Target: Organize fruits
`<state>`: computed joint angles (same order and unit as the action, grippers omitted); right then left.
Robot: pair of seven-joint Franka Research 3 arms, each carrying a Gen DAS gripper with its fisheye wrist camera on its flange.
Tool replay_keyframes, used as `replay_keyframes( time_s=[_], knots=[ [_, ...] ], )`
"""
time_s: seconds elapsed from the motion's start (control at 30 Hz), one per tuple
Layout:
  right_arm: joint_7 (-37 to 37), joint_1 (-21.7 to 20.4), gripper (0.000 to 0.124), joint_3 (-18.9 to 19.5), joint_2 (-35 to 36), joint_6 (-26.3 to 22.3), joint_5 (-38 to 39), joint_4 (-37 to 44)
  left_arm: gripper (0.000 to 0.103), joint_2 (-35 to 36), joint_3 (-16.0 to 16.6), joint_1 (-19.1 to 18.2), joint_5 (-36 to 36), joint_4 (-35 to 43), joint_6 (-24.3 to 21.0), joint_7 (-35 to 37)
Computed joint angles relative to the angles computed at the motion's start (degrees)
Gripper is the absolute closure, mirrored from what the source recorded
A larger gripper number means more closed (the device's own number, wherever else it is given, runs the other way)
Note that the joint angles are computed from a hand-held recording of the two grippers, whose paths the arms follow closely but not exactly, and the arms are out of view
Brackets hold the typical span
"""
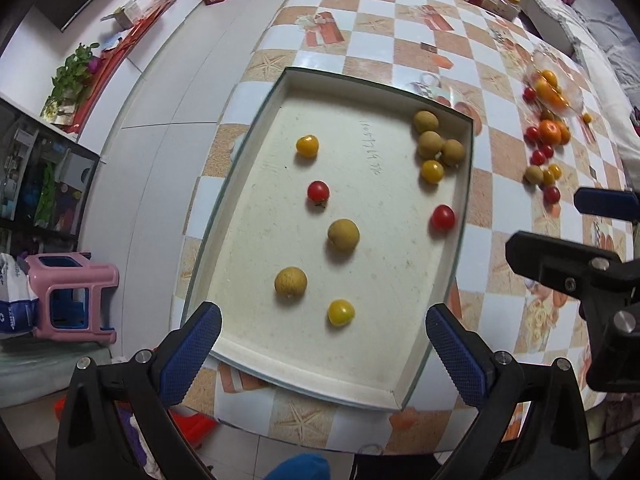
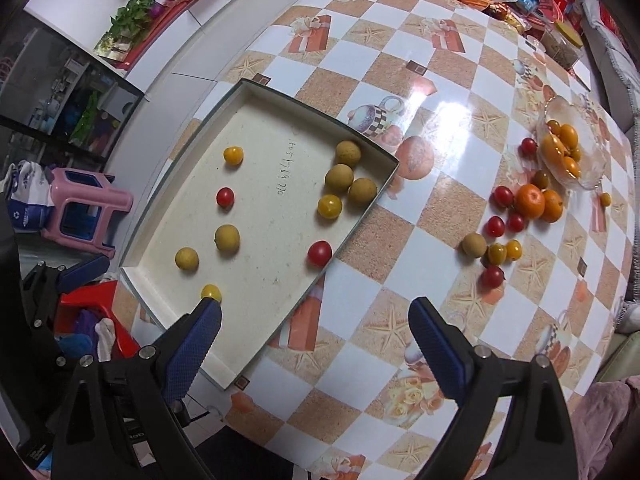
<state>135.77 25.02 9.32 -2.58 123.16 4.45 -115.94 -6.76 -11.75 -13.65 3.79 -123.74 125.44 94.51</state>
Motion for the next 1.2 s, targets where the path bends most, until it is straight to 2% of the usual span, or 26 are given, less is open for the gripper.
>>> replay_keyframes(
  time_s=[0.53,1.2],
  knots=[
    [-1.52,0.51,0.028,0.34,0.56,-4.42,-1.98,3.52,0.0,-3.26,0.27,-0.42,-0.12,-1.4,-1.26,1.1],
    [-1.93,1.19,0.028,0.24,1.36,-4.93,-2.26,4.73,0.0,-4.07,0.32,-0.75,-0.13,-2.01,-1.79,1.41]
  ],
)
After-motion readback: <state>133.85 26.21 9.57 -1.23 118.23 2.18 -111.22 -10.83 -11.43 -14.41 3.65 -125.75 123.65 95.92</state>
